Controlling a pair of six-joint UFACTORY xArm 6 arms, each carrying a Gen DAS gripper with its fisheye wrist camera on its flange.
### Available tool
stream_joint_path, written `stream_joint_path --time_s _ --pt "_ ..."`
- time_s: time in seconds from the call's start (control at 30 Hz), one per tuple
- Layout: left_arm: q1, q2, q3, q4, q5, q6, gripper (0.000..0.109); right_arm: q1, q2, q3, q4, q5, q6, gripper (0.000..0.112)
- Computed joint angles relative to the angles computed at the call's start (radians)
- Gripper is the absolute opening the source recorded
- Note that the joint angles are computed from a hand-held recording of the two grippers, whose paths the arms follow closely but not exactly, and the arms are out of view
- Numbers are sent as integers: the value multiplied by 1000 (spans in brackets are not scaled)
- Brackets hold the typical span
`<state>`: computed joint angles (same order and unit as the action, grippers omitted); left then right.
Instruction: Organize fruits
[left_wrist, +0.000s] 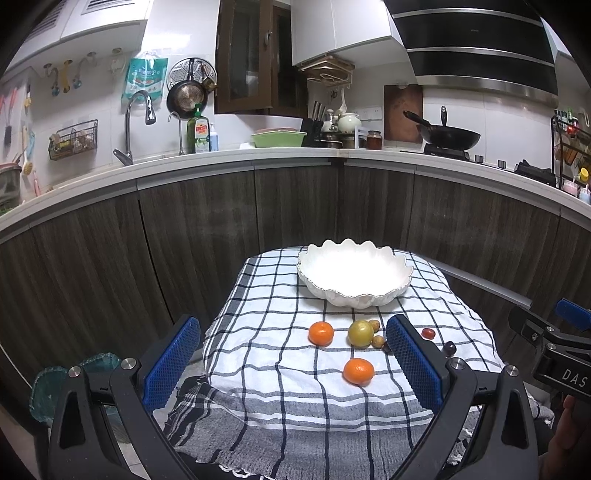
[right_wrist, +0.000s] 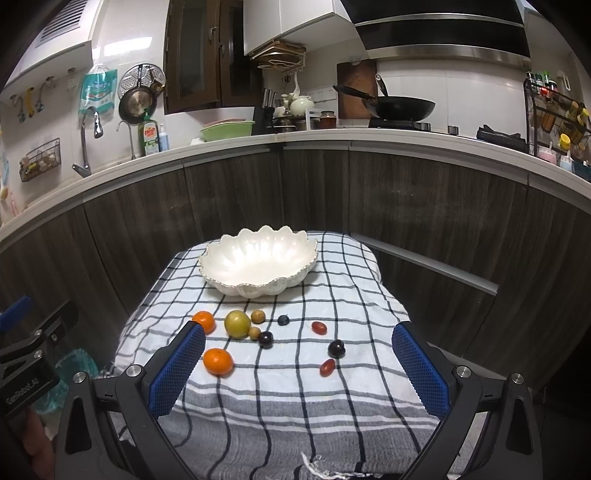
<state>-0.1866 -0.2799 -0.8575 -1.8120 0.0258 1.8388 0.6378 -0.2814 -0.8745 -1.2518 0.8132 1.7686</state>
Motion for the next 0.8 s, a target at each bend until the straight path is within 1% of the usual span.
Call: stream_joint_path --time_s 0.2,0.33,0.67,0.8 --pt "-2 8 -5 -2 -3 3 103 -5 -7 7 -1 -11 -1 103" --pt "-7 13 -12 -39 -8 40 103 -4 -6 5 3 -10 -4 103" --pt "-7 16 -13 -46 -9 47 103 -1 -5 1 9 -6 -8 103" --pt "-7 19 -12 -28 -9 28 103 -2 -7 2 10 -8 -10 103"
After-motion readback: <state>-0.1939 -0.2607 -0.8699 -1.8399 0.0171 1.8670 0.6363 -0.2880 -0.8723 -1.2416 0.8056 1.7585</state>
